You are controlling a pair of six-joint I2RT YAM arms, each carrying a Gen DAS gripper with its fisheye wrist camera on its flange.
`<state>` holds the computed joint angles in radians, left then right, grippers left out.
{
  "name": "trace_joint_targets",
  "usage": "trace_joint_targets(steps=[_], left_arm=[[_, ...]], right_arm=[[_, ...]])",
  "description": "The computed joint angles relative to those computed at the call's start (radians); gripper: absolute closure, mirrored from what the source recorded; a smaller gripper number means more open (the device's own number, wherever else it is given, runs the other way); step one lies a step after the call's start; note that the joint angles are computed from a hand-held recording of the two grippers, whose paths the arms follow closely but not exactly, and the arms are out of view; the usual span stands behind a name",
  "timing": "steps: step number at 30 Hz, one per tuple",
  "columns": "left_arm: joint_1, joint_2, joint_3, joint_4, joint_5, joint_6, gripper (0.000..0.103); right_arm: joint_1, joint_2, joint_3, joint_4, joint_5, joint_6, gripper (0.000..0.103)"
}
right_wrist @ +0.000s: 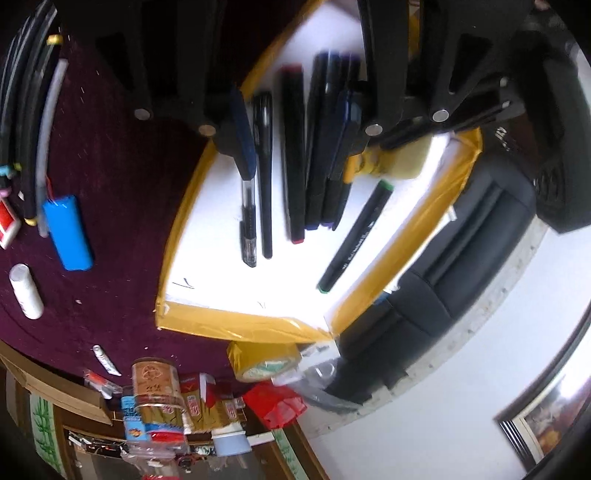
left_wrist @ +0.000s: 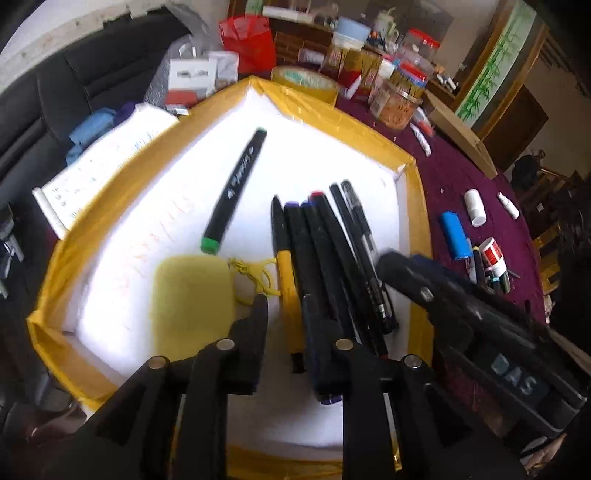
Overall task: Organize rigid objects
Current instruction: 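Move both grippers back over the marker pile, then reach the right gripper to the white glue bottle and grasp it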
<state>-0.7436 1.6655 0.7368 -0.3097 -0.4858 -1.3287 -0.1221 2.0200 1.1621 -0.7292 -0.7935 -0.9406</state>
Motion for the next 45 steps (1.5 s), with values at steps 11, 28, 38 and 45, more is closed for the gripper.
trace_joint_targets(steps=[11,28,38,45], left_arm=[[-0.157,0.047,0.168,-0.086,-0.132,0.007,0.059],[-0.261,0.361,0.640,-0.255,-0.020,0.113,0.059],[-0.267,0.449,0.761,-0.297,0.016,0.143,0.059],[-0.261,0.471,0.781,-0.302,0.030,0.144,0.059]], right_arm=[[-0.372,0.092,0.105,-0.328,-0.055,-0.367,0.062],[-0.696,0.467,0.679,-0.734,-0.025,-0.516,0.052],[-0.783,0.635,1.080,-0.701,-0.052,-0.247,0.052],[-0.783,0.825,1.413,-0.641,0.030,0.049,0.052]])
